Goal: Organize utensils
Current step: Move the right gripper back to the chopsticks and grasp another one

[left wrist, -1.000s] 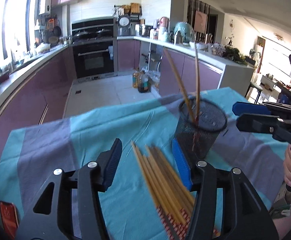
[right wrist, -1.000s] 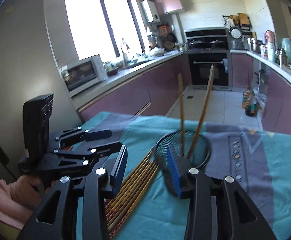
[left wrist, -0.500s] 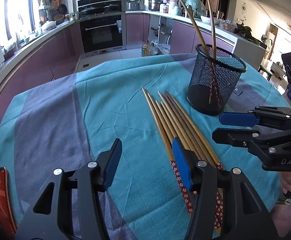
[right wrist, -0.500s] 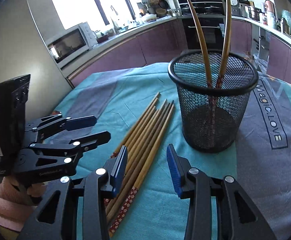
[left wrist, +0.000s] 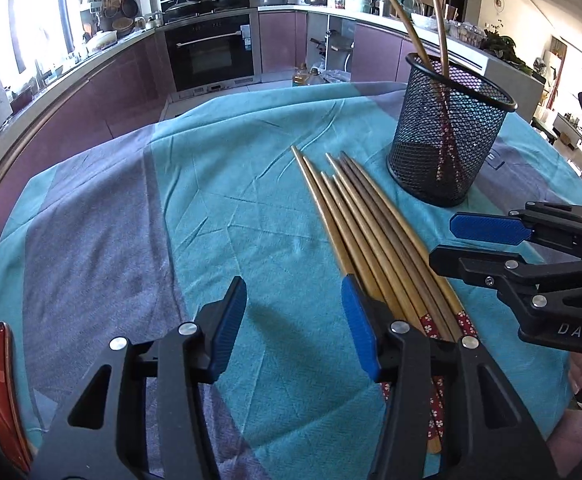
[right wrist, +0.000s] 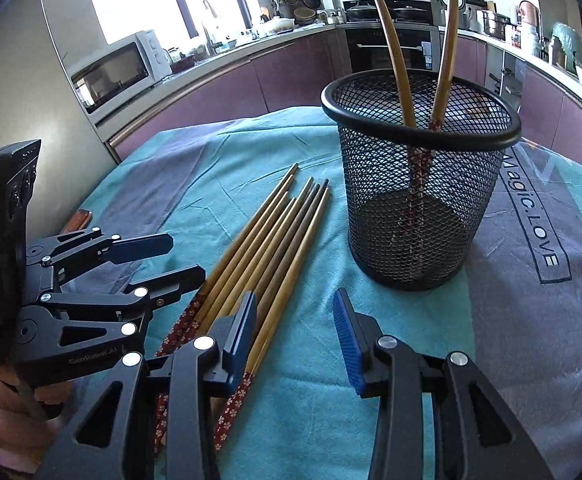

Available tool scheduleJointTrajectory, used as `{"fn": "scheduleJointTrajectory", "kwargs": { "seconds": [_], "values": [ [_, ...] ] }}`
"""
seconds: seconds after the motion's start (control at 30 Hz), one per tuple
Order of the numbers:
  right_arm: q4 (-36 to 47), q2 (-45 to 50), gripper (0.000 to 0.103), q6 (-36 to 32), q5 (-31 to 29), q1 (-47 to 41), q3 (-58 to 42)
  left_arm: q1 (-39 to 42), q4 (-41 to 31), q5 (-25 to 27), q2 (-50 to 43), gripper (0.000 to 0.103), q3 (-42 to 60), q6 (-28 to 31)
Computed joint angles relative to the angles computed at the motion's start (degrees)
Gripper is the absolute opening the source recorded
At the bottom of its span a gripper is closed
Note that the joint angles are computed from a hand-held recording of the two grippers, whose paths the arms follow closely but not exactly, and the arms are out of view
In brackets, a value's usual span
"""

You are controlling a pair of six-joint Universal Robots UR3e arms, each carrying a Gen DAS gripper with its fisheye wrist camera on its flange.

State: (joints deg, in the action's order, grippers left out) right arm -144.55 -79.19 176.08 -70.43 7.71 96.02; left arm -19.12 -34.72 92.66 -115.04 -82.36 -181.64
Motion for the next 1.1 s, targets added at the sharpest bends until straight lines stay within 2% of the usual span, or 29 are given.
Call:
{"fn": "scheduleJointTrajectory", "kwargs": {
  "seconds": [0.47,0.7,0.77,0.87,1.1],
  "values": [
    [0.86,0.78,0.036,-0.7,-4.34,1.52,-1.21,-0.07,-0.5,-0.48,-2.38,0.048,2.92,0.35],
    [2.12,2.03,0.029,-0.47,-6.99,2.63,-3.38,0.73,-1.8,-2.73,-3.27,0.048,4.9,0.28],
    [2.15,2.36,0.029,-0.17,-7.13,2.88,-3.79,1.05,-1.84,-3.97,-3.34,0.048,5.27,0.27],
    [2.47,3.12,0.029,0.33,-7.26,3.27,-4.88,0.2,-2.27,-2.47,-4.72,0.048,7.05,0.71],
    [2.1,2.72,0.029,0.19,-6.7,2.74,-4.14,0.22,-3.15,-2.48,-6.09,0.047,8.43,-0.02]
  ]
}}
